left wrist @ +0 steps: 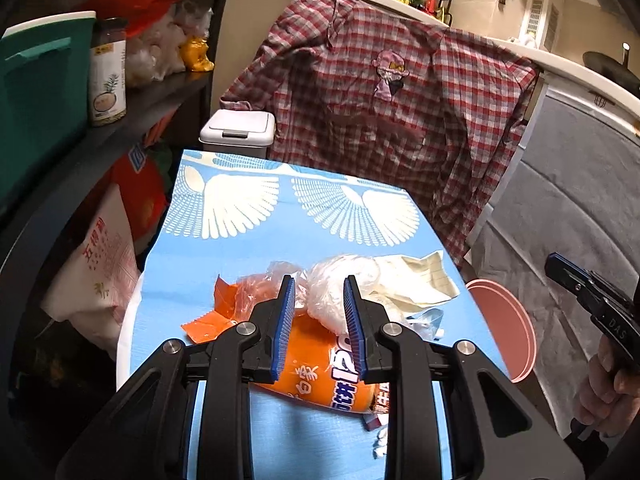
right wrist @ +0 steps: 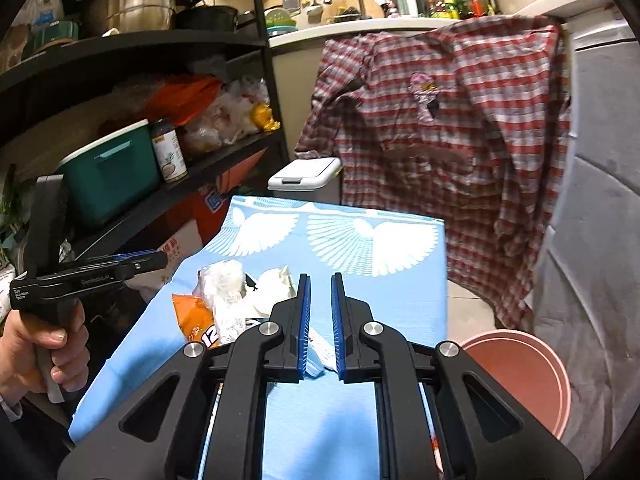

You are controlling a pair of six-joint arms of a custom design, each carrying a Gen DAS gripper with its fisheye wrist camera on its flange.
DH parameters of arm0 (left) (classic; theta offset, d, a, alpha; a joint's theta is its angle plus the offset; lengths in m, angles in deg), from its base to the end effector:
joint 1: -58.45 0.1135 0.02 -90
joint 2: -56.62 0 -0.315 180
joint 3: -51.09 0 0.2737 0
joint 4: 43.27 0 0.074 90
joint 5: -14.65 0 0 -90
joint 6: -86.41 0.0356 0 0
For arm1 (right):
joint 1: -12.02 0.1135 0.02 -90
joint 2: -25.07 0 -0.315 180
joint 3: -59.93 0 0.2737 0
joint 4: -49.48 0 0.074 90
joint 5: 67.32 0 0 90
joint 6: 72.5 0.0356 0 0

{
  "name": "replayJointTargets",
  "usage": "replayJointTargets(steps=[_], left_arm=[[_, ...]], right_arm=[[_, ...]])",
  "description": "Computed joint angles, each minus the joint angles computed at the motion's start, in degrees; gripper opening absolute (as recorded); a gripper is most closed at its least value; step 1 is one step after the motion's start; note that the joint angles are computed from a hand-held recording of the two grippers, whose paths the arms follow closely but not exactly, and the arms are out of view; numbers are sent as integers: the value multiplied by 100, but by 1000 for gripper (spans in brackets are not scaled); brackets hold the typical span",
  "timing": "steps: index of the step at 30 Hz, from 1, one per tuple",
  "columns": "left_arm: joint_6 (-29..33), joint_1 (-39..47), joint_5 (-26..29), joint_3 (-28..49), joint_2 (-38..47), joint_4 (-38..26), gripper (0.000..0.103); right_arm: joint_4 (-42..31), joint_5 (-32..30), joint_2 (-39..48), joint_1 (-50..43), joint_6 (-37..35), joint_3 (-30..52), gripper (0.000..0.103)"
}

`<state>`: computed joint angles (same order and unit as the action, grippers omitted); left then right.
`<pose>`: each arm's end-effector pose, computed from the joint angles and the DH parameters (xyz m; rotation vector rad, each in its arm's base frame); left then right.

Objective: Collect trash
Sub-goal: 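Move the left gripper to the clear plastic wrap and close on it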

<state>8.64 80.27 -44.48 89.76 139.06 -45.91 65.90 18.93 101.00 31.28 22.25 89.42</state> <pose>0.2373 0.0753 0.1607 0.0594 2.2619 -0.3304 0.2134 0.0770 0.1659 -0.3059 2.0874 0.3207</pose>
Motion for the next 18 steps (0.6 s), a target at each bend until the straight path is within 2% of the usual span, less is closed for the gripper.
replayJointTargets(steps=[9, 13, 15, 17, 18], left_arm=[[64, -212, -157, 130, 789, 485, 25], [107, -377, -215, 161, 985, 606, 27], [105, -453, -257, 167, 1079, 686, 33], [107, -506, -285, 173, 1156, 763, 43], [117, -533, -295, 186, 1211, 797, 43]], right_arm=[[562, -165, 1426, 204, 68, 530, 13], [655, -180, 1941, 315, 18, 785, 19], [688, -176, 2105, 325, -19, 867, 27], [703, -205, 2276, 309, -37, 950, 29], [690, -237, 2346, 284, -37, 994, 29]])
